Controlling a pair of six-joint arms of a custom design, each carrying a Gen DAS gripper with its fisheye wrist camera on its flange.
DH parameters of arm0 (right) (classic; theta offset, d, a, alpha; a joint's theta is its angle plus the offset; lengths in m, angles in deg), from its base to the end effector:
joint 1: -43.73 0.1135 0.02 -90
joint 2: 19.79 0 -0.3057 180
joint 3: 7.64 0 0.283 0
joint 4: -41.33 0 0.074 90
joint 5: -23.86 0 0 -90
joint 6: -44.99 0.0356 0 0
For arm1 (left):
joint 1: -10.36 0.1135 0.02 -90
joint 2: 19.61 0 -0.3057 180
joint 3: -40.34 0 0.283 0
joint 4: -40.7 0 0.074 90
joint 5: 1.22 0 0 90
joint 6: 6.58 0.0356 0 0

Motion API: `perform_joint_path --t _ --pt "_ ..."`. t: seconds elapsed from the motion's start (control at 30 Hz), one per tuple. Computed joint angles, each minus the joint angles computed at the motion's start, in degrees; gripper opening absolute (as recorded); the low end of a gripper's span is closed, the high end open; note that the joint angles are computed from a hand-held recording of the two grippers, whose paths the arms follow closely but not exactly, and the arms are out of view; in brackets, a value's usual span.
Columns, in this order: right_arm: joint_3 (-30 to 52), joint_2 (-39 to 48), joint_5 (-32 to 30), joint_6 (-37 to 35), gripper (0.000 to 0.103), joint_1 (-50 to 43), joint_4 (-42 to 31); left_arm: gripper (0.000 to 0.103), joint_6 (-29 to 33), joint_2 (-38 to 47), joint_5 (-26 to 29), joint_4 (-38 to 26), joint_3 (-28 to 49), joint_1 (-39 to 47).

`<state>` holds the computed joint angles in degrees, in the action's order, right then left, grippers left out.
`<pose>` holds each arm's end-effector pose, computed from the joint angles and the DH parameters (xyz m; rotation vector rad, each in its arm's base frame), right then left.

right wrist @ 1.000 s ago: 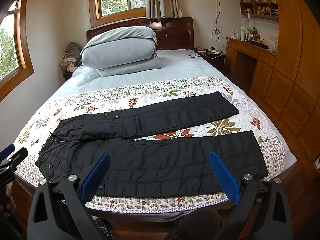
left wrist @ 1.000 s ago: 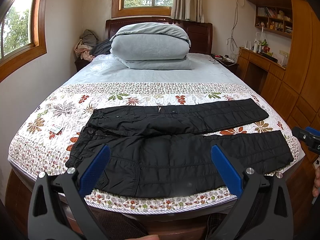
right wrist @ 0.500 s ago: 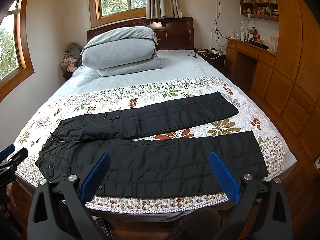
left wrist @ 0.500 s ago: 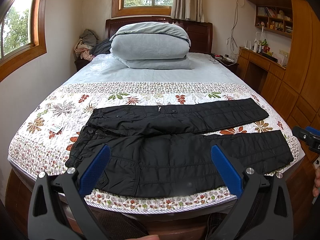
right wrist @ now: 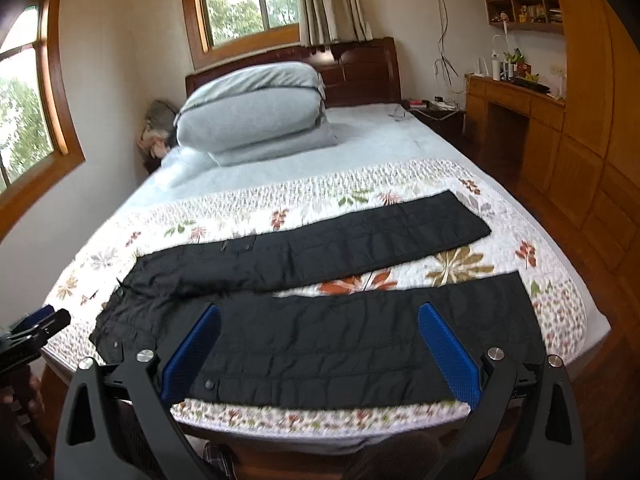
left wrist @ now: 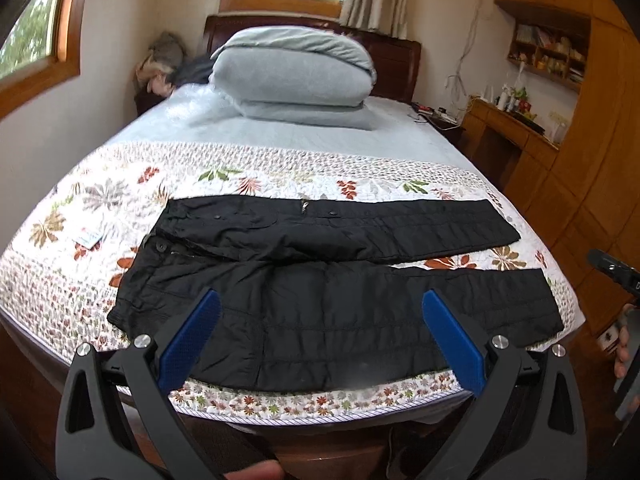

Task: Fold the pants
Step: 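Move both grippers down onto the waistband of the black pants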

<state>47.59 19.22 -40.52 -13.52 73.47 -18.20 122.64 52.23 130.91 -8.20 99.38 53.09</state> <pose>0.1217 0.0518 0.3122 0.2526 2.2239 0.0537 0.1986 0.1509 0.2529 0.1520 2.2940 -0.2871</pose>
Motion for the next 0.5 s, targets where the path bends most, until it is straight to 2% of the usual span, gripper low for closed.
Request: perform_joint_path --t 0.03,0.13,0.2,0.23,0.33,0.4,0.5 --pt "1.09 1.6 -5.6 -3.98 0.1 -7.2 0.56 0.101 -3.55 1.37 -2.09 2.81 0.3 -1.67" --pt "5.34 10.38 -24.29 -18.48 0.1 -28.6 1.19 0.101 -2.03 11.17 -6.62 -1.67 9.94 -3.74" --pt "8.2 17.56 -29.75 -24.6 0.1 -35.71 1.77 0.101 -4.32 17.81 -10.53 -1.76 16.09 -6.27" --pt "10.76 23.11 -32.92 -27.79 0.1 -39.63 1.77 0.101 -4.86 21.95 -11.65 -3.79 20.5 -7.34" --pt "19.23 38.73 -42.38 -31.98 0.1 -48.68 0.1 0.101 -5.18 36.4 -15.67 -13.94 37.54 -10.0" --pt "26.22 48.2 -44.03 -33.31 0.1 -51.52 -1.69 0.101 -7.39 47.12 -19.67 -22.33 51.94 -11.43" --pt "36.66 59.52 -40.37 -34.36 0.1 -52.39 -3.38 0.101 -13.03 62.78 -21.04 -32.49 73.54 -12.34"
